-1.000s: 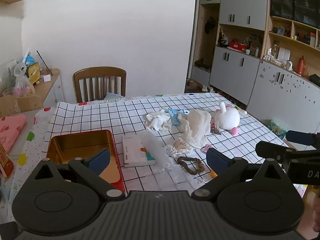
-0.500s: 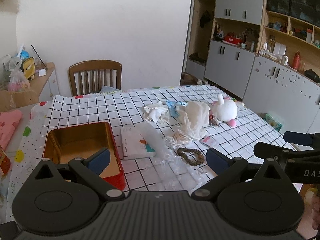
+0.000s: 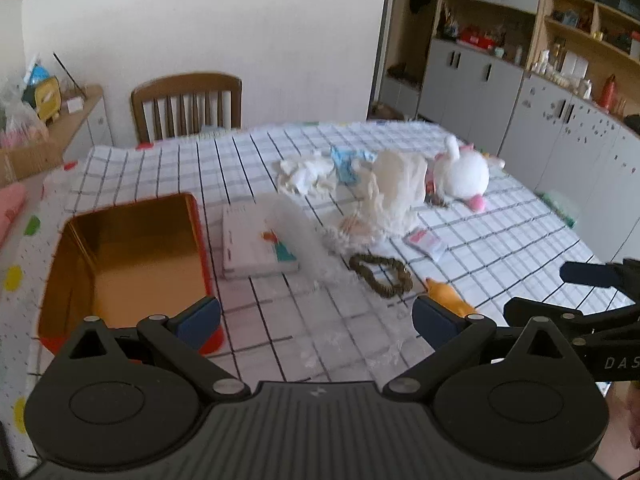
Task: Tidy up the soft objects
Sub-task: 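Lower the right tool onto the yellow rubber chicken and close it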
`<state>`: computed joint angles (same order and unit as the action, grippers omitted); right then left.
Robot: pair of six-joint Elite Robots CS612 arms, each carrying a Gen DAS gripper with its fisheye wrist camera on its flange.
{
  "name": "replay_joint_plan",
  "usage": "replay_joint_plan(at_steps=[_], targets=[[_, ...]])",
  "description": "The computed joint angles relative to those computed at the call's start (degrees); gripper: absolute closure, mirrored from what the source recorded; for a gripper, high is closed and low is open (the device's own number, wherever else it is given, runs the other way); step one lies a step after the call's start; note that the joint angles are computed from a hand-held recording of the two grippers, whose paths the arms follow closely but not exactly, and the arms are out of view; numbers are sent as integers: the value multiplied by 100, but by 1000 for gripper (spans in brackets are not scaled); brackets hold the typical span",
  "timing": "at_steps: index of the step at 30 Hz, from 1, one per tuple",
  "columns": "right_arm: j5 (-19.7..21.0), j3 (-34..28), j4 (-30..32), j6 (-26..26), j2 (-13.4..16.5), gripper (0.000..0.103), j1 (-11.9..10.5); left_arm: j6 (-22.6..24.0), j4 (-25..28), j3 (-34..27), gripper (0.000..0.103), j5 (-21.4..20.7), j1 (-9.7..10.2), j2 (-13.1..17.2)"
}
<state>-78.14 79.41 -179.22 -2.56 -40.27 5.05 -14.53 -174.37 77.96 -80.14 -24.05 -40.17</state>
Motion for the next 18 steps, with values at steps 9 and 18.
replay_joint_plan(at_steps=[9, 18], targets=[[311, -410, 1015, -878, 242, 14, -126, -546, 1092, -629, 0, -214, -36, 399], [717, -727, 1923, -1730, 404, 15, -225, -633, 1897, -1208, 0, -238, -117, 739]])
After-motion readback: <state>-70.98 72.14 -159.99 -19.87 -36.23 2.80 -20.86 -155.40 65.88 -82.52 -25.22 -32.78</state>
